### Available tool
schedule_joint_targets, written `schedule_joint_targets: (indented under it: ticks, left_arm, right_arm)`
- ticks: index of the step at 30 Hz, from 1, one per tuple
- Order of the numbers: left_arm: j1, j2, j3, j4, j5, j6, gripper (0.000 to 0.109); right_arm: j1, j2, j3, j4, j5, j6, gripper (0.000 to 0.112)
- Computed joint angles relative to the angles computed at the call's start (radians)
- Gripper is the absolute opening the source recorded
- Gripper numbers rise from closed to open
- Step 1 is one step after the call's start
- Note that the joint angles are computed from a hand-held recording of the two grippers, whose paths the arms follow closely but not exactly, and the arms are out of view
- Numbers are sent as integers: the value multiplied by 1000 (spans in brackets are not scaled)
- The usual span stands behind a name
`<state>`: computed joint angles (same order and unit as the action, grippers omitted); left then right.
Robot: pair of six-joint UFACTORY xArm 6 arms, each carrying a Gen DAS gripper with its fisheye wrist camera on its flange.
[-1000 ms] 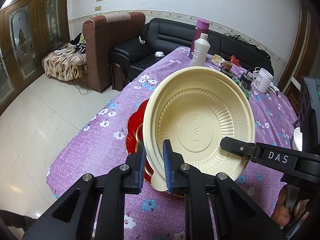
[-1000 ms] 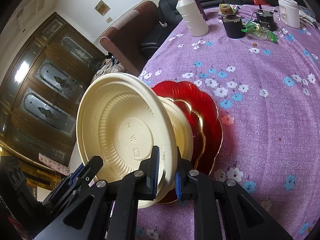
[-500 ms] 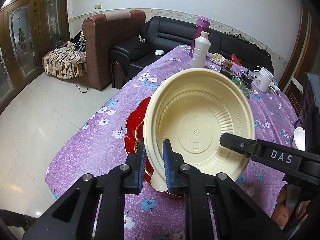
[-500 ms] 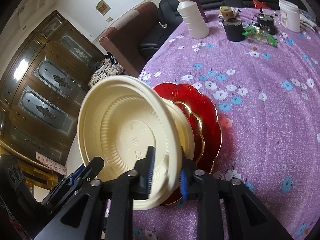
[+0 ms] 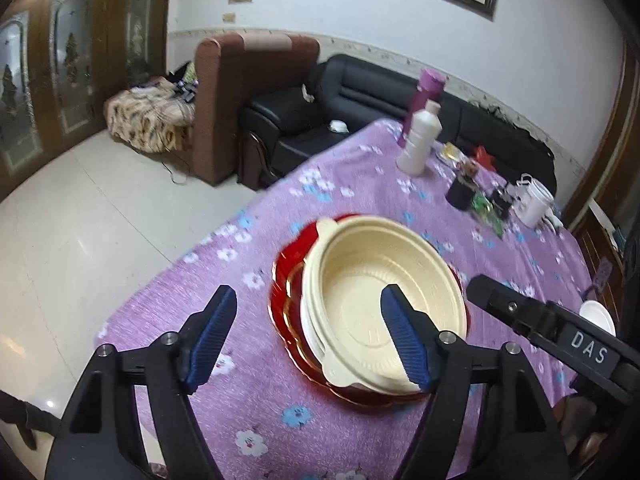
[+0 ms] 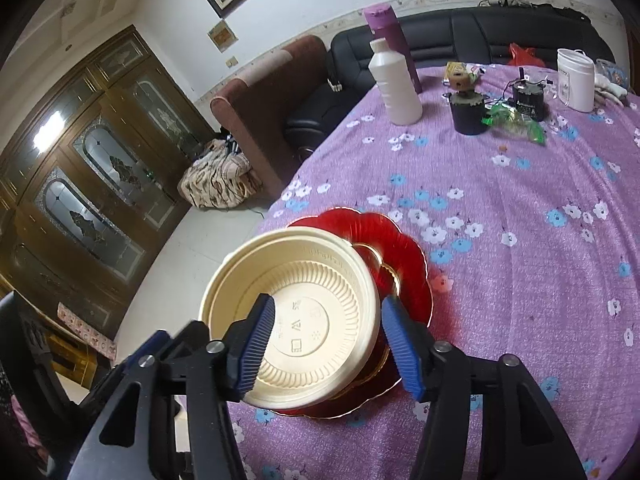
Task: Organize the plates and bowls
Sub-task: 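Open both grippers and withdraw from the stacked cream bowl, then move both grippers to the white foam bowl and grasp its rim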
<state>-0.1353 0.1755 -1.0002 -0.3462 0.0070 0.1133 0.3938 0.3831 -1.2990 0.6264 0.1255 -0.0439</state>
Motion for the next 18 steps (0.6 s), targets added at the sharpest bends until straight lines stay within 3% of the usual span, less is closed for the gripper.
schedule_joint_targets:
  ticks: [3,11,18]
  left_arm:
    - [1,-10,3,-9,7,6,75]
    - [-24,-40,28,113,-9,-69,75]
    - [-71,-57,31,234,-8,-139,75]
  right_arm:
    - [6,-13,10,114,-18,-96,67]
    - [3,-79,69,405,-59,-333,77]
    - [-38,-140,138,608,-71,-476,93]
